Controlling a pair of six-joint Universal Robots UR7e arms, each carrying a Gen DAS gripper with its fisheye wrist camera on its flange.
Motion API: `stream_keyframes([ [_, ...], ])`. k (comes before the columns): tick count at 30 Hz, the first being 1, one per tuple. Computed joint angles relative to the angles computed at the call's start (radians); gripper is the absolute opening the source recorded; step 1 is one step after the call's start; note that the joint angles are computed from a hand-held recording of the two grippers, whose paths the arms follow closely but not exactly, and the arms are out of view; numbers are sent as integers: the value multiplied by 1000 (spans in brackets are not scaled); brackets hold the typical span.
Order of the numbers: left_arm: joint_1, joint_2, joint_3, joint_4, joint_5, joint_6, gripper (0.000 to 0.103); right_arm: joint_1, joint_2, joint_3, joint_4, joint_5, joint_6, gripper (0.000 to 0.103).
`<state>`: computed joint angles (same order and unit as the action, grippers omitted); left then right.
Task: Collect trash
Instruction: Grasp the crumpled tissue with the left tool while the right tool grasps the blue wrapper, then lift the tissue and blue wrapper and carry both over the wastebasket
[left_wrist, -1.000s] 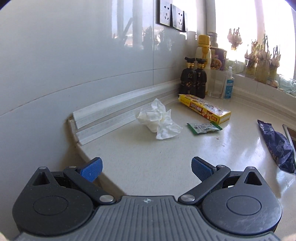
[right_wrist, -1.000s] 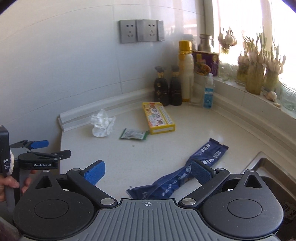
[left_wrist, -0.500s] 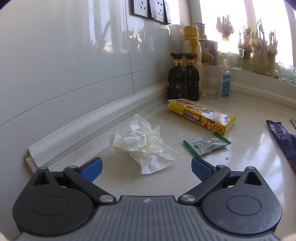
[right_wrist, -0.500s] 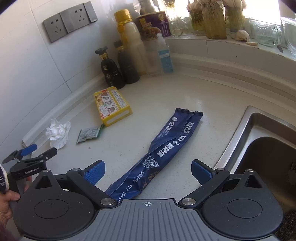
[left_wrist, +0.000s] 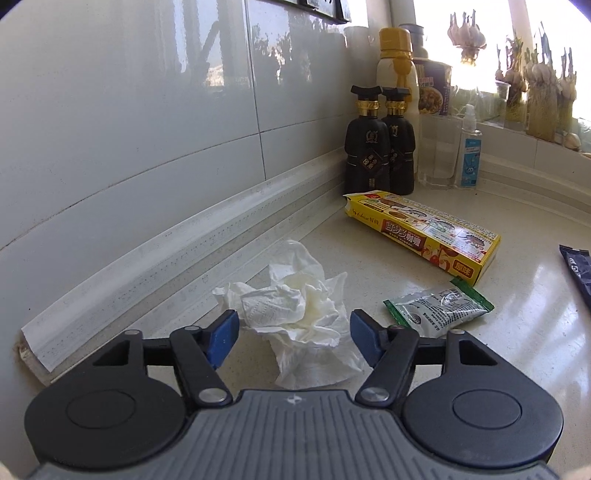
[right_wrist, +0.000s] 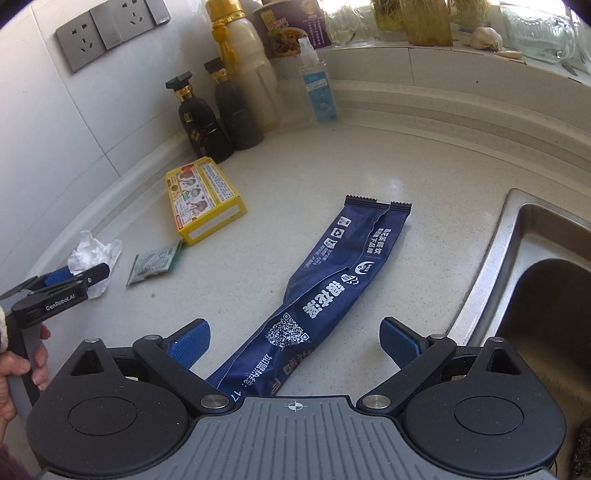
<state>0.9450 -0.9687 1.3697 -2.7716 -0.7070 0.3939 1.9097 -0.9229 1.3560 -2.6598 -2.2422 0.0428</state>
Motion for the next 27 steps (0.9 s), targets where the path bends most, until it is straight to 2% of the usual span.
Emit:
stream_keyframes([
  [4,0,4,-8,23,19,-25,32,0,5,8,-32,-19,-15,92],
  [6,0,5,-13,39,26,-55,20,3,11,10,-54,-38,-31,82],
  [7,0,6,-14,42,30,-67,20,4,12,12,-62,-43,-36,79],
  [10,0,6,-14,38,32,-97,11,3,11,15,-72,-38,-38,58],
  [11,-2,6,-13,38,34,-106,9,3,12,15,-74,-39,-38,46],
  [12,-3,7,-13,39,37,-112,9,1,9,18,-73,-29,-35,39],
  [14,-7,6,-9,36,44,-115,8,-4,3,24,-72,-6,-13,33],
  [18,-14,-6,3,42,45,-135,7,-3,0,33,-89,-3,-13,29],
  [27,-35,-81,65,54,15,-208,7,11,-19,56,-107,6,12,28],
])
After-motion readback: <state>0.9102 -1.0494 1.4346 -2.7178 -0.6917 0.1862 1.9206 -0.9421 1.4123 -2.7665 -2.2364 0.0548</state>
